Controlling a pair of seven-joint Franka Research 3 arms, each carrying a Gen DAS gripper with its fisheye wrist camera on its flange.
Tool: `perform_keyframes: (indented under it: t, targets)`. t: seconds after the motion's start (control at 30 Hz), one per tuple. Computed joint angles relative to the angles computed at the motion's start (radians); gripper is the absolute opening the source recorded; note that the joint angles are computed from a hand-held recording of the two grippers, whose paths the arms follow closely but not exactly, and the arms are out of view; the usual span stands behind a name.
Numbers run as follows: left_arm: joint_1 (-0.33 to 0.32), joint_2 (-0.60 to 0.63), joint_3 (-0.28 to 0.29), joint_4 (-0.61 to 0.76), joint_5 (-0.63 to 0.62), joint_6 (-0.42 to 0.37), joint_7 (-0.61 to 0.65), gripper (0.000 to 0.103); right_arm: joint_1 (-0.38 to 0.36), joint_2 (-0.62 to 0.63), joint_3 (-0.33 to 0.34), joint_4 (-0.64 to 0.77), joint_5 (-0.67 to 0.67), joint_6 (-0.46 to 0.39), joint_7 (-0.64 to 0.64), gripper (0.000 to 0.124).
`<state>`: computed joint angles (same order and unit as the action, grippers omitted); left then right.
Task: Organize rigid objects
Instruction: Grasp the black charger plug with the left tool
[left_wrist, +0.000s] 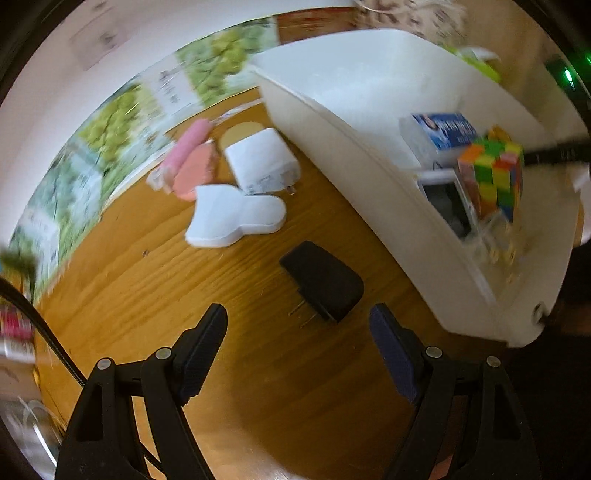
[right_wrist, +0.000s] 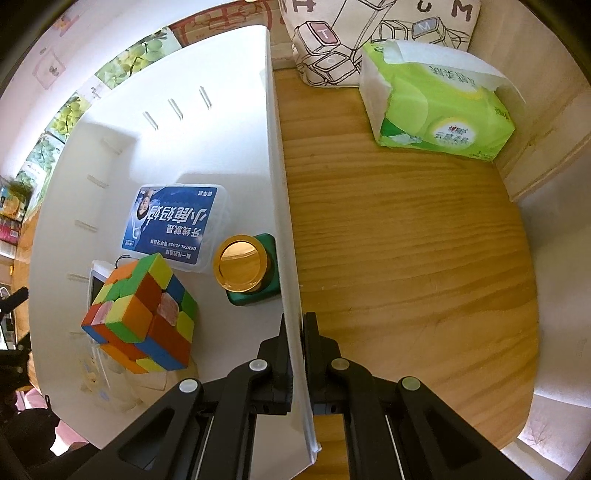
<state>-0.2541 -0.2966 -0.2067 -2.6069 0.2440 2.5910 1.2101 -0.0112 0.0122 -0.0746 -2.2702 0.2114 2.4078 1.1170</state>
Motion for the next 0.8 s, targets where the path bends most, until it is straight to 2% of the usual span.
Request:
perform_keyframes:
  t: [0.13,0.23,0.33,0.63,0.8]
  targets:
    - [-0.005,0.045,0.008,0.002,0.014,0.043,0.074,0.082,-0.002,0.004,-0.002,0.007,-0.002,-0.006,0.004,0.005]
    - [0.01,0.075,0.002,0.004,0.047,0.08,0.079,0.082,-0.003,0.004,-0.002,0.007,-0.005,-0.005,0.008,0.005]
    - [0.025,0.112,-0.006,0.019,0.089,0.085,0.081,0.082,-0.004,0.007,-0.003,0.01,-0.01,-0.01,0.012,0.005]
    - [0.011,0.168,0.022,0.038,-0.028,0.152,0.239,0.082,-0.007,0.035,-0.006,0.036,-0.027,-0.031,0.031,0.005]
    - [0.018,0.195,0.02,0.055,-0.05,0.192,0.298,0.075,-0.006,0.043,-0.006,0.043,-0.034,-0.033,0.039,0.005]
